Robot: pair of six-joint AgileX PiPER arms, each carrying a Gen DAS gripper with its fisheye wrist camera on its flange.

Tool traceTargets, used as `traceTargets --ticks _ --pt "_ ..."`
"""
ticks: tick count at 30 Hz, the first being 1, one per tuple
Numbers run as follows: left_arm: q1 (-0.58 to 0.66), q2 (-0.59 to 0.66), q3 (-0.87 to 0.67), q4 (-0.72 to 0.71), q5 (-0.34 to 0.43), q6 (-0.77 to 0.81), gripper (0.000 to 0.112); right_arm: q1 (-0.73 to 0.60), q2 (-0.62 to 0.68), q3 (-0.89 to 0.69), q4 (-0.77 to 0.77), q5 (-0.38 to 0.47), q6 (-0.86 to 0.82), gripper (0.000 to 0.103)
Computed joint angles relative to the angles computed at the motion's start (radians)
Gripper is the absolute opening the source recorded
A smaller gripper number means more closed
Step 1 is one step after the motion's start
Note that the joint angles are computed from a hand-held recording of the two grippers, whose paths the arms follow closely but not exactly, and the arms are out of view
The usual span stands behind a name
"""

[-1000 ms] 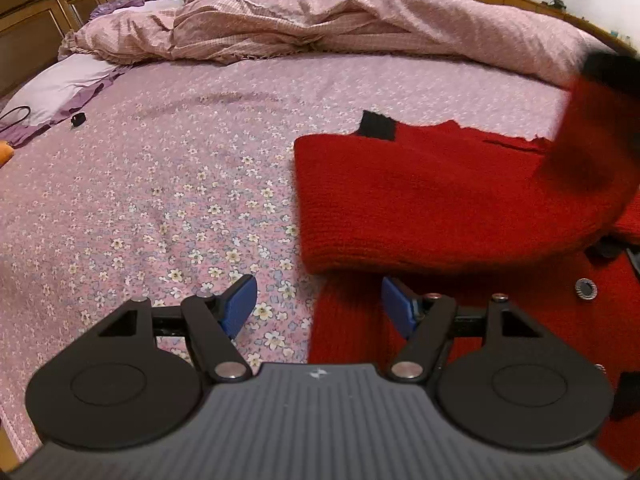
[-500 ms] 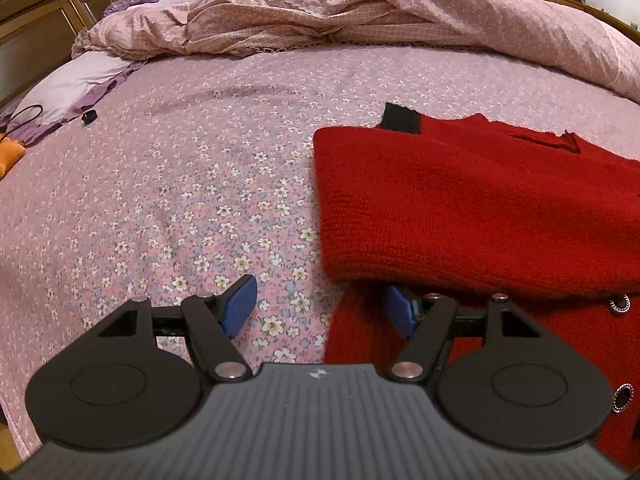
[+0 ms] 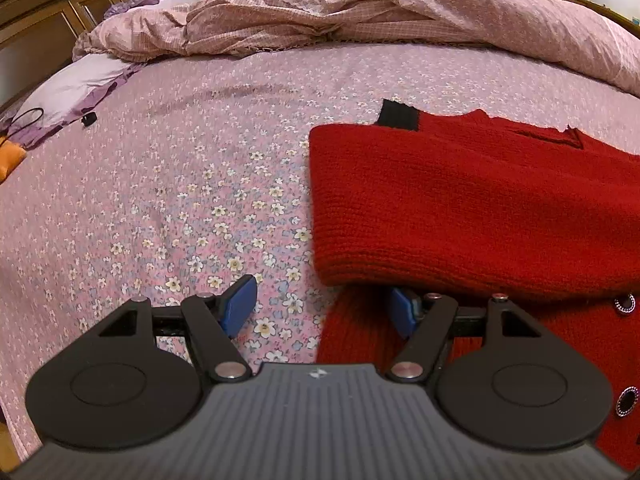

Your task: Fold small clothes

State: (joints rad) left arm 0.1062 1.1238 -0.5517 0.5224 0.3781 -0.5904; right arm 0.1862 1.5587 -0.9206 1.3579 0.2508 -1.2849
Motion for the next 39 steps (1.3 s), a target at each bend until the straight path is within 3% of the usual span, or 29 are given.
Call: traceTargets --ticks 3,5,9,12,16,22,27,33,39 --pt "-0.003 0.0 0.001 0.008 0.002 -0.008 0.074 0.027 0.084 -0.076 -0.197 -0.051 0.177 0.058" --pt "-0.002 0.001 0.002 0.009 0.0 -0.009 0.074 0.025 0.138 -0.116 -0.277 -0.04 0.259 0.057" --pt "0.003 0.001 0.009 0.016 -0.009 -0.02 0.076 0.017 0.157 -0.111 -0.109 -0.009 0.118 0.058" --pt "0.0 0.006 0.015 0.05 -0.019 -0.057 0.077 0.027 0.149 -0.107 -0.094 0.01 0.081 0.055" --pt "-0.004 0.0 0.019 0.079 -0.022 -0.082 0.077 0.032 0.14 -0.12 -0.116 0.027 0.11 0.015" --pt "-0.005 -0.003 0.019 0.096 -0.027 -0.094 0.077 0.052 0.059 -0.146 -0.032 0.063 0.032 0.013" --pt "-0.02 0.003 0.027 0.168 -0.032 -0.164 0.077 0.077 0.035 -0.288 -0.2 0.096 0.201 0.013" --pt "-0.09 0.016 0.045 0.409 -0.003 -0.399 0.077 0.125 0.068 -0.489 -0.475 0.081 0.432 0.013" --pt "-0.107 0.022 0.05 0.475 0.001 -0.456 0.077 0.075 0.086 -0.552 -0.553 0.051 0.548 0.013"
